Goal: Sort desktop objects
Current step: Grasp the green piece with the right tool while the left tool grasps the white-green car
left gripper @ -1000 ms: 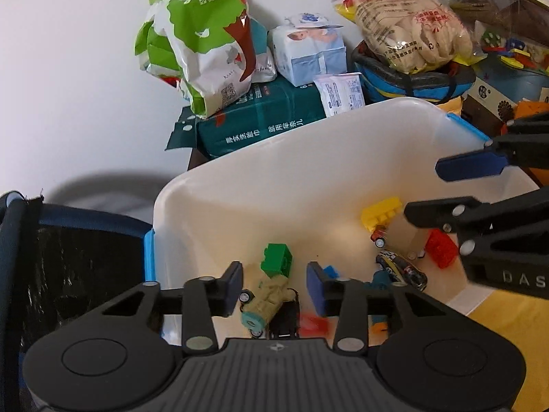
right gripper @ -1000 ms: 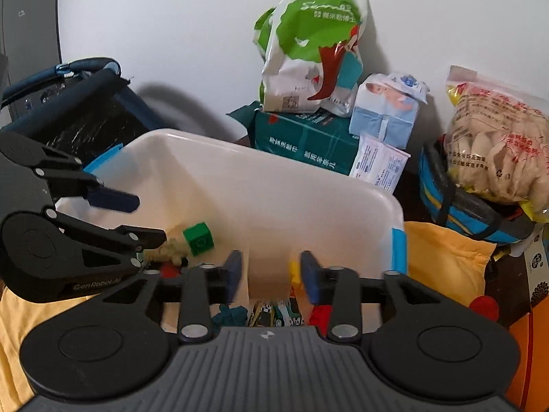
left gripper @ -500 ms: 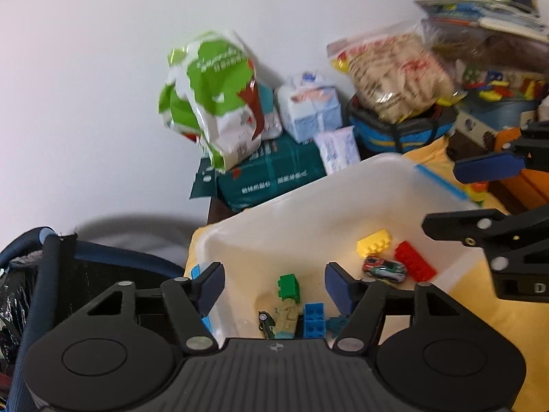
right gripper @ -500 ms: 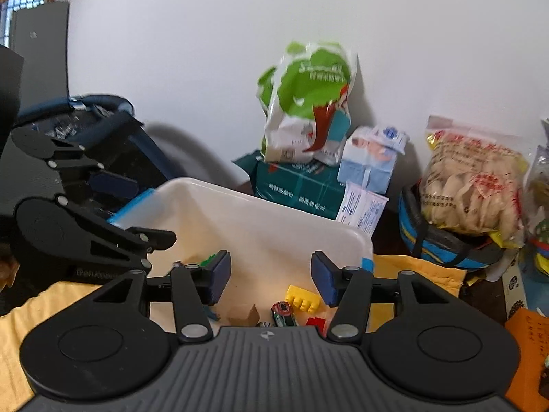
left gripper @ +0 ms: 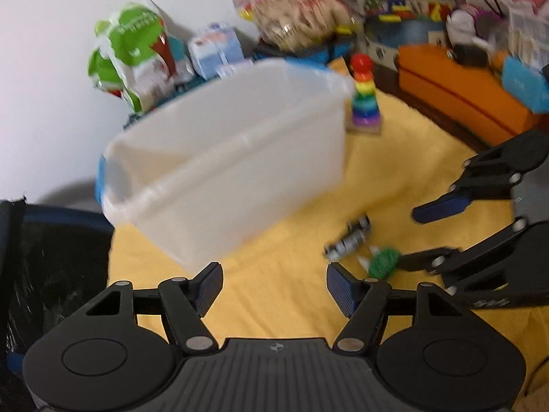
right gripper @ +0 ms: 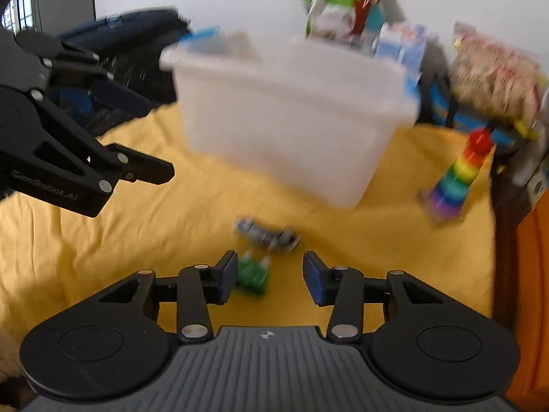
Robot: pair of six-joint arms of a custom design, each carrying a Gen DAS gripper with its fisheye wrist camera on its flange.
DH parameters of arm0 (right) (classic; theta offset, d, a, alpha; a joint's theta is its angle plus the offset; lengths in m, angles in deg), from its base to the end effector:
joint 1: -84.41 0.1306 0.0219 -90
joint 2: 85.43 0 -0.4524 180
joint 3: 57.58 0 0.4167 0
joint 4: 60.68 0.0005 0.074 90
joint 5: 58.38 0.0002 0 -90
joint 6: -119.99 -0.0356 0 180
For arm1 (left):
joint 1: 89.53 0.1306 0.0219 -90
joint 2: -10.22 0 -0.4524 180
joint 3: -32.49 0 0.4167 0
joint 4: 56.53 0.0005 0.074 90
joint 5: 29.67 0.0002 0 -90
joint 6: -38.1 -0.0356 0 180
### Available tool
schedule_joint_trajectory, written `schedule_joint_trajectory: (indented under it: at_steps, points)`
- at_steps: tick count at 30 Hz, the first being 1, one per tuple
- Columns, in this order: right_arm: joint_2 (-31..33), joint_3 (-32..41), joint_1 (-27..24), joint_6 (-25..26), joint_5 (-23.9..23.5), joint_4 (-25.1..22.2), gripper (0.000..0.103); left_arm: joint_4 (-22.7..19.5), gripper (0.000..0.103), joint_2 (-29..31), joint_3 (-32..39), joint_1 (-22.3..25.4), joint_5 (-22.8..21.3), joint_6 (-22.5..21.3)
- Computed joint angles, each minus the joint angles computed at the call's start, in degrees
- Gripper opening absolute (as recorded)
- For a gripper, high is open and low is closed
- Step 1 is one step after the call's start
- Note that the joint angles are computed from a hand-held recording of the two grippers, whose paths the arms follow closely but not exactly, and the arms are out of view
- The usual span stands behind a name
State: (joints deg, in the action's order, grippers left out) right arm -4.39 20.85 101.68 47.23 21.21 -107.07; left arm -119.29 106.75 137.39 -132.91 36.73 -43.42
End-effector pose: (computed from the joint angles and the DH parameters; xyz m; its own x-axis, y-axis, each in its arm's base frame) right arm 0.4175 0.1360 0.4761 -0.5682 -0.4819 -0.6670 -0.6006 0.7970 -0.0642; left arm 0.4074 -0.3661 0.5539 -0.6523 0.4305 -0.6239 0.3678 0.8994 0.2361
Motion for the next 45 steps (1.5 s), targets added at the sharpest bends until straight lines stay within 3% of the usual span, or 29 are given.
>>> schedule_joint_trajectory:
  at_steps: [6, 9, 10, 15, 19, 22, 25, 27, 28, 29, 33, 35, 38, 41, 45]
  points:
    - [2.22, -1.90, 2.53, -7.06, 2.13, 5.56, 0.045, -0.42, 0.071, -0.10, -1.05, -0.74, -0.88, 0.25]
    - [3.45, -1.63, 3.09, -5.90, 4.15, 5.45, 0.045, -0.18, 0.071, -0.06, -1.08, -0.70, -0.78, 0.02]
    - [3.80, -1.46, 2.70, -5.61, 3.57, 4.58, 0.039, 0.07, 0.070, 0.17, -0.85, -0.56, -0.71, -0.07]
    - [-0.46, -5.42, 0.94, -2.25, 2.24, 4.74, 0.040, 0.83, 0.070, 1.01, -0.40, -0.49, 0.08, -0.50]
    - [-3.47, -7.74, -1.48, -0.46, 1.26, 3.07, 0.040, 0.76, 0.070, 3.15, 1.31, -0.19, 3.45, -3.31]
    - [-4.57, -7.67, -3.11, -0.97, 1.35, 0.65, 0.048, 0.65, 0.070, 6.18, 3.15, -0.33, 4.98, -10.81]
    - [-6.29, -8.05, -4.05, -2.97, 2.06, 0.97, 0.048, 6.03, 0.070, 7.95, 1.76, -1.54, 2.80, -26.65]
    - [-7.03, -8.37, -4.11, -4.32, 2.49, 1.49, 0.048, 7.90, 0.062, 9.11, 1.72, -1.12, 6.20, -32.02]
    - [-7.39, -8.55, -4.05, -4.76, 2.71, 1.62, 0.049, 6.06, 0.042, 10.31, 3.21, -0.51, 9.00, -31.10]
    - [-7.67, -8.67, -3.92, -5.05, 3.02, 1.59, 0.049, 4.56, 0.029, 11.22, 4.54, 0.18, 11.37, -28.86]
    - [-8.62, -9.18, -3.48, -5.97, 3.62, 1.24, 0.048, -0.48, 0.022, 12.21, 8.08, 1.51, 15.90, -19.37]
    - [-8.91, -9.34, -3.48, -6.01, 3.60, 1.39, 0.048, -1.68, 0.022, 10.51, 6.97, 1.87, 18.58, -15.07]
    - [-8.71, -9.27, -3.57, -6.06, 3.04, 1.73, 0.048, -1.83, 0.022, 6.31, 2.84, 2.50, 20.97, -5.26]
    - [-7.88, -8.89, -3.33, -5.45, 1.83, 1.77, 0.048, -1.74, 0.022, 1.95, -2.09, 2.33, 19.87, 3.80]
    - [-7.21, -8.82, -2.32, -4.79, 0.53, 1.79, 0.048, -3.01, 0.022, -1.17, -6.40, 1.39, 16.69, 8.80]
